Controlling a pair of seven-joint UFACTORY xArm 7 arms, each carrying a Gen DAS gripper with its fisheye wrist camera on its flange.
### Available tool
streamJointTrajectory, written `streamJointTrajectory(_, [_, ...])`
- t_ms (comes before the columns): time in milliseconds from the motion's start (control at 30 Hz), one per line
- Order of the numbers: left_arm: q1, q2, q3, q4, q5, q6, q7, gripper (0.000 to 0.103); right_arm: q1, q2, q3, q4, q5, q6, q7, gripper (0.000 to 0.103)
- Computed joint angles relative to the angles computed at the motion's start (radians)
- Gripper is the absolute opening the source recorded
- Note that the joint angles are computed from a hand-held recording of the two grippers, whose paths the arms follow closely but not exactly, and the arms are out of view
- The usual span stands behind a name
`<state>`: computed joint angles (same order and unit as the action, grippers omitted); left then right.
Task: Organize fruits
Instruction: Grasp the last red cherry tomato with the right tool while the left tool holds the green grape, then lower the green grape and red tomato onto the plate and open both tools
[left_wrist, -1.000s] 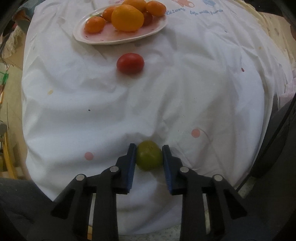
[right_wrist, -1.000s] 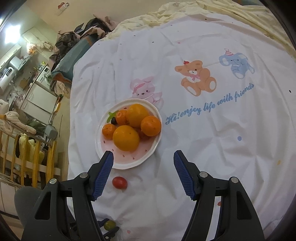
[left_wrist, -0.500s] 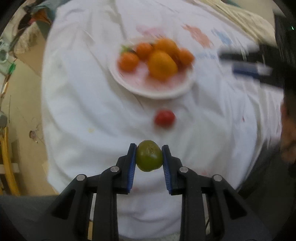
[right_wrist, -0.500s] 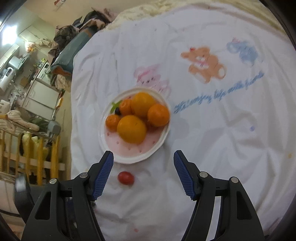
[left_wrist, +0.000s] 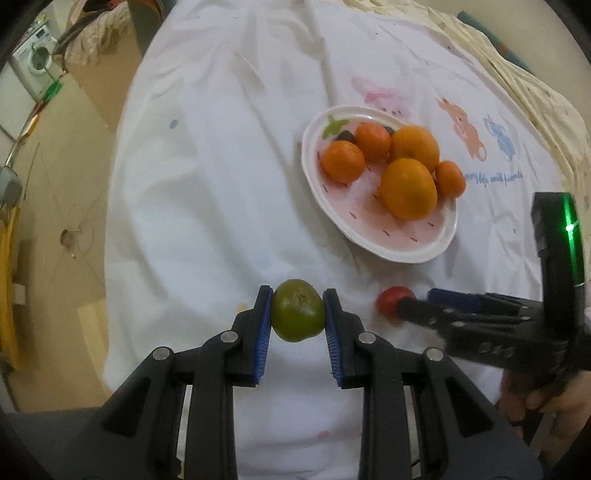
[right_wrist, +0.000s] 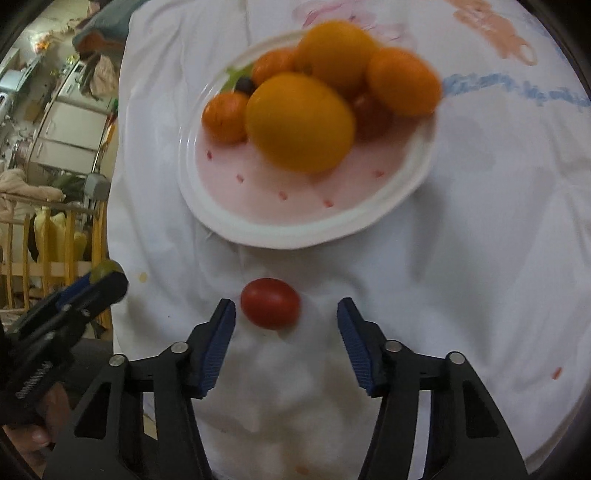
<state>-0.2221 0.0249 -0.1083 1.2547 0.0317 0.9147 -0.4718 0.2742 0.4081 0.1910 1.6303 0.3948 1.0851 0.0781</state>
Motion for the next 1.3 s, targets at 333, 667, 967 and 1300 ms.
streamJointTrajectory(333, [0.005, -0.033, 0.001, -0.033, 0.002, -0.025, 0.012, 0.023, 0.061, 0.060, -0.003, 0.089, -0.131, 0.036, -0.028, 0.040])
streamJointTrajectory(667, [0.011, -0.041, 0.000, -0.045, 0.018, -0.033, -0.022, 0.023, -0.018, -0.031, 0.003, -0.001, 0.010, -0.010, -0.104, 0.040])
streamJointTrajectory(967, [-0.005, 0.016, -0.008, 0.019, 0.048, -0.026, -0.025, 0.023, -0.076, -0.100, -0.029, -0.112, 0.085, -0.215, -0.139, 0.040])
streamJointTrajectory(1300, [-0.049, 0.176, -0.004, 0.174, 0.071, -0.060, 0.010, 0.023, -0.091, -0.033, -0.007, -0.040, 0.110, -0.237, -0.140, 0.041])
